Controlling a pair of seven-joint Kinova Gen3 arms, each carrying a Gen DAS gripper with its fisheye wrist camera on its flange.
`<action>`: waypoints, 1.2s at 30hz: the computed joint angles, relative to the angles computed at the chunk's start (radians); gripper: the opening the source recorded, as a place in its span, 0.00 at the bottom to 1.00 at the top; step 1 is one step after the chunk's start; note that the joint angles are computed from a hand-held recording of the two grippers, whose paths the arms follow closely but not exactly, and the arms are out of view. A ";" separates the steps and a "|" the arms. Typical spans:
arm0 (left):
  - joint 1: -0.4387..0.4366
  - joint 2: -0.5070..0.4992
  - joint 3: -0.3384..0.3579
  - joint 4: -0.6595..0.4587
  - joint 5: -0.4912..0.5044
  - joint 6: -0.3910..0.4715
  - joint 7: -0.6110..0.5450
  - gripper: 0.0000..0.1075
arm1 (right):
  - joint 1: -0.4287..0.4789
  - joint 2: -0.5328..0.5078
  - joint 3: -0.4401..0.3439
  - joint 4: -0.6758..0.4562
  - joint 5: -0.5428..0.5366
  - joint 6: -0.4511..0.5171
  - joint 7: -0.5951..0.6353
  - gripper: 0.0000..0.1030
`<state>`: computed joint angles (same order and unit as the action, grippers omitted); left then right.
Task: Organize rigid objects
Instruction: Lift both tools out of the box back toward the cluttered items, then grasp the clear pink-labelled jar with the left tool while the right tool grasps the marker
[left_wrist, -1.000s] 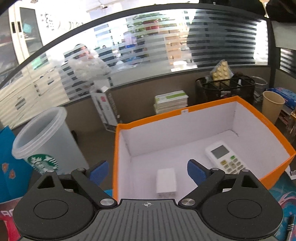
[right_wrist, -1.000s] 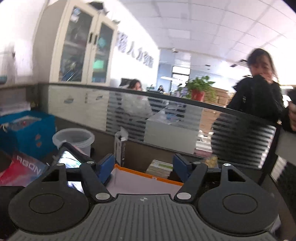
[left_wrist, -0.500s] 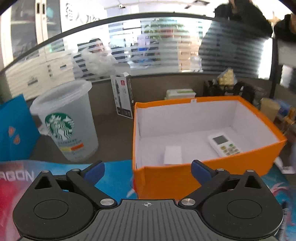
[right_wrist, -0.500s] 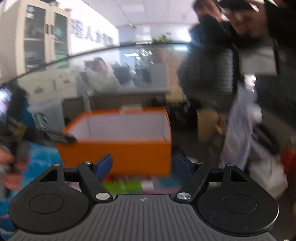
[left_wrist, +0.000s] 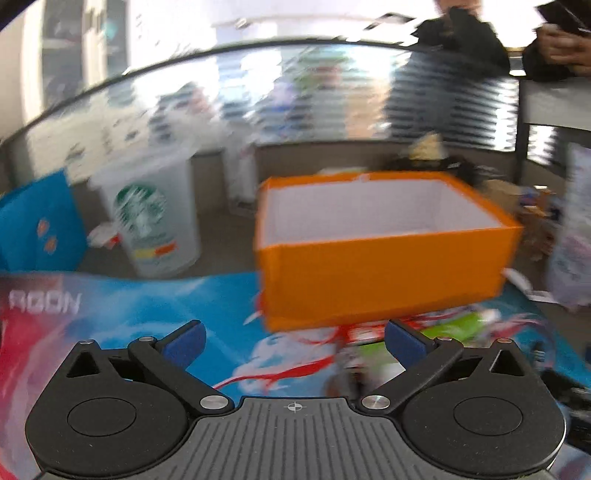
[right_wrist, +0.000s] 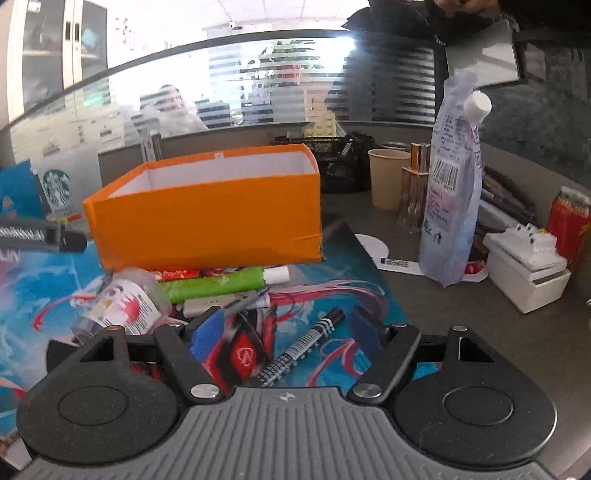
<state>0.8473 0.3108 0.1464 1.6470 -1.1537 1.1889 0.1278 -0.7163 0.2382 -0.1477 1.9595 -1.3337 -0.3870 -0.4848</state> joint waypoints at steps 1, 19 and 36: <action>0.015 0.005 0.006 0.000 -0.022 0.002 -0.006 0.96 | -0.009 -0.001 -0.002 0.005 0.002 -0.023 0.003 0.71; 0.085 0.124 -0.032 0.006 -0.093 -0.098 0.017 0.63 | -0.032 0.025 0.027 0.052 0.139 -0.066 -0.145 0.73; 0.064 0.131 -0.080 0.010 0.004 -0.207 -0.048 0.53 | -0.035 0.072 0.021 -0.019 -0.048 -0.030 -0.004 0.43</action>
